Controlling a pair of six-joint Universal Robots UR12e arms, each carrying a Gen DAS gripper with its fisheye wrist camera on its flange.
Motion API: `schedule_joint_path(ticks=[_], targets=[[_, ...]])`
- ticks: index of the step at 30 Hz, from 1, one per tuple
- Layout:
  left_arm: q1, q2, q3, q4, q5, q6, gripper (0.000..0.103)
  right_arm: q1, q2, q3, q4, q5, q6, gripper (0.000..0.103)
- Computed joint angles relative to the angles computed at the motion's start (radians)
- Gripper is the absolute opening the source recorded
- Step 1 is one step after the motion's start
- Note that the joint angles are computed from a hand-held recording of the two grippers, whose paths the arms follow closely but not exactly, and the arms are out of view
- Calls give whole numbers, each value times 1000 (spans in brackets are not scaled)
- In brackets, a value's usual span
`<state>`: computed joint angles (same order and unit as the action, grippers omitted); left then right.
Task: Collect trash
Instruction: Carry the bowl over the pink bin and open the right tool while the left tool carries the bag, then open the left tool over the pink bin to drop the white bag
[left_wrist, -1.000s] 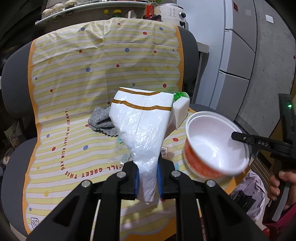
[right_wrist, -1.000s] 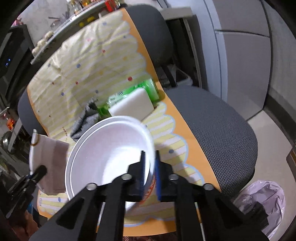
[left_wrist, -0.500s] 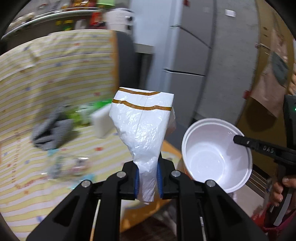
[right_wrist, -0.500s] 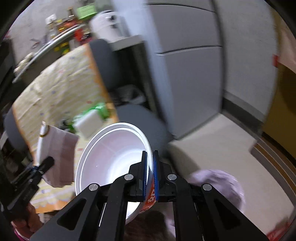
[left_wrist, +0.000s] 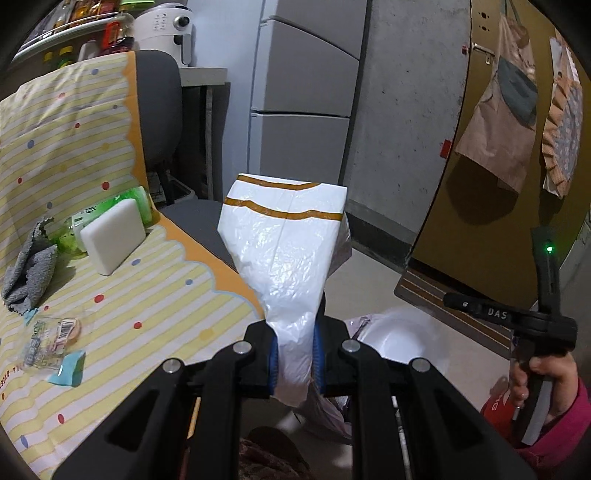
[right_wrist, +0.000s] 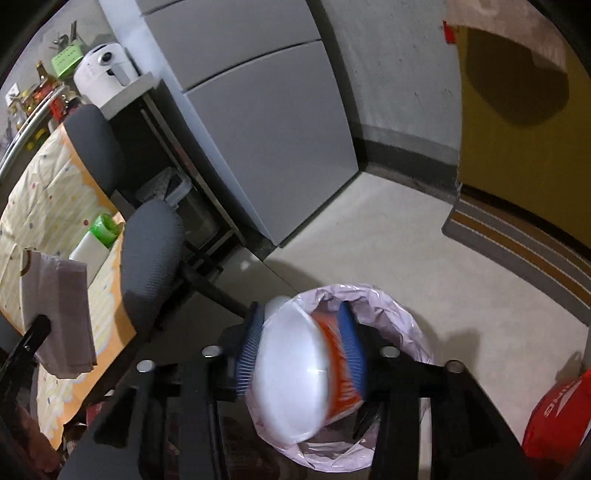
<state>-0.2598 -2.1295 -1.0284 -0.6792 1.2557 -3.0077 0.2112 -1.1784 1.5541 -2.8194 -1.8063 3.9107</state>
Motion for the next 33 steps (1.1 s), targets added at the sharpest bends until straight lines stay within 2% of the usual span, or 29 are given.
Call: schedule_joint_path(ticks=[6,12,15,21,24,25,26,30,33], targets=[[-10,-5,9,-25,-10,28,13,0,-12,18,-47,-12,-9,46],[-32,-7,4,-69,-78,140,13,16,-34,31,-107,-74,-35,46],[-47,-23,28,-127,-99,200,13,23,-47,41,-135,-109,-47,46],[-71,-88,140,-322,-143,279,14,23,-67,67,-170,-147,-49,46],[-83,-125,207,-427,-149,305,29,18,-74,78,-169,-150,-40,46],[-86,-131,216,-445,-145,307,42,17,-75,81,-168,-150,-35,46],[-89,-137,225,-455,-140,305,51,15,-76,83,-168,-149,-32,46],[-87,-141,223,-451,-128,293,55,13,-77,86,-162,-145,-23,46],[-74,-119,184,-380,-109,271,55,16,-74,80,-160,-144,-29,46]])
